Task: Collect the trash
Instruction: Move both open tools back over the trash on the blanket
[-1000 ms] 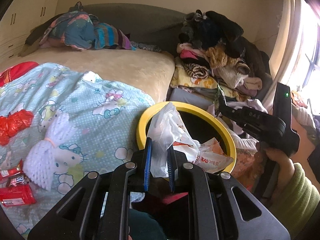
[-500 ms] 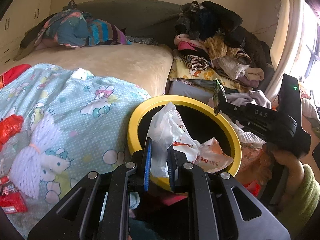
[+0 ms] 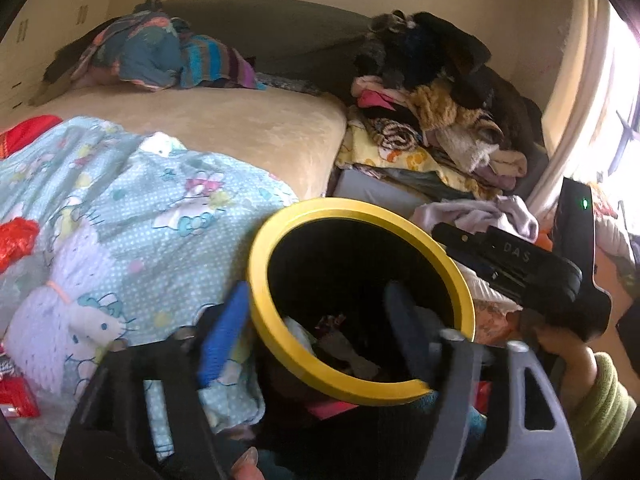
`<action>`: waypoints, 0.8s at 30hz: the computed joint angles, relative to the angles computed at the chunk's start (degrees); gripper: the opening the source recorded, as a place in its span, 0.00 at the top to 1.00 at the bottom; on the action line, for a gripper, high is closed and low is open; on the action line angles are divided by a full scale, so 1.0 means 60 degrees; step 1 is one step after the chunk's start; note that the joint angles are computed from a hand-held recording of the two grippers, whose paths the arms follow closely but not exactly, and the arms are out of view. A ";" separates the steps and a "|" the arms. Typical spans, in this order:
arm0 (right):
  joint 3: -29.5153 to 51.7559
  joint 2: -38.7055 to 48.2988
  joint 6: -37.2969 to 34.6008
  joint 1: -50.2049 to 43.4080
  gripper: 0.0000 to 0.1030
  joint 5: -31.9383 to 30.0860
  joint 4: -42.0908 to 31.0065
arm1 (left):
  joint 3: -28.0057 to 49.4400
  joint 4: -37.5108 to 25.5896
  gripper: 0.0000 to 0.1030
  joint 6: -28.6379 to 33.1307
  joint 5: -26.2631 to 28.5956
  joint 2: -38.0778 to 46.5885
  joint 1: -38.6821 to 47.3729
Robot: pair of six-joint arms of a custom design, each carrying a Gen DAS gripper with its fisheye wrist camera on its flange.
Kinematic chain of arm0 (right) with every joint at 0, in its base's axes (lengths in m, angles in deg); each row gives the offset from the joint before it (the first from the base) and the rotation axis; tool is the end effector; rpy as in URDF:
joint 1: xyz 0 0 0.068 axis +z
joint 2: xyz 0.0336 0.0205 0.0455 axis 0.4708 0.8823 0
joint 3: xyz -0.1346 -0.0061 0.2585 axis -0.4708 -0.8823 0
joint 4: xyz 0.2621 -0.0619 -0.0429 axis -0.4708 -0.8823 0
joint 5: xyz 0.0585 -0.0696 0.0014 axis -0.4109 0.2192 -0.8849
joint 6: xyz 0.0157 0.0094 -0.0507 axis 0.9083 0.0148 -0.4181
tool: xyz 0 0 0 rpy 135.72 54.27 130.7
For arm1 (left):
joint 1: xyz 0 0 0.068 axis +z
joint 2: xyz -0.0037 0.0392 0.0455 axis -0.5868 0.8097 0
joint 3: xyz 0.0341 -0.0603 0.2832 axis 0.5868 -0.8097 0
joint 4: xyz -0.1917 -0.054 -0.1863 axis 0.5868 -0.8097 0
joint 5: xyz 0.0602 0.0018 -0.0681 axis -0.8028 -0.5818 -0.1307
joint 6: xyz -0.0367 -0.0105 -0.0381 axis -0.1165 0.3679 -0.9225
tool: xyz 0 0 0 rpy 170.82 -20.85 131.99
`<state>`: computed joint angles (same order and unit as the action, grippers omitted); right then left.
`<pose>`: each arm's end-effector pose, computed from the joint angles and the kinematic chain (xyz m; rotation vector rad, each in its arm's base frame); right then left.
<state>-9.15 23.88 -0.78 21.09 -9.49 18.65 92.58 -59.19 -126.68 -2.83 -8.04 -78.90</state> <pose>0.2903 -0.0147 0.1499 0.0707 2.2526 0.7664 0.2079 -0.1736 0.1735 -0.1526 2.2247 -0.3072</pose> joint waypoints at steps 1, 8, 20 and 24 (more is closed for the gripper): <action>-0.0041 -0.0064 -0.0018 0.0031 0.56 0.0106 0.0018 | -0.0067 -0.0026 0.16 -0.0070 -0.0022 -0.0118 0.0024; -0.0284 -0.0630 -0.0061 0.0448 0.38 0.0647 0.0076 | -0.0464 -0.0723 0.06 -0.0541 -0.0378 -0.1182 0.0184; -0.0679 -0.1769 -0.0082 0.1296 0.25 0.1257 -0.0091 | -0.0945 -0.1986 0.06 -0.0725 -0.1559 -0.3168 -0.0007; -0.0772 -0.2199 -0.0143 0.1625 0.25 0.1408 -0.0218 | -0.1109 -0.2439 0.06 -0.0830 -0.1910 -0.3991 -0.0002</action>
<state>-13.78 10.68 -1.64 30.84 -1.04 17.35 85.93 -73.82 -131.66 -14.29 -31.98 -78.91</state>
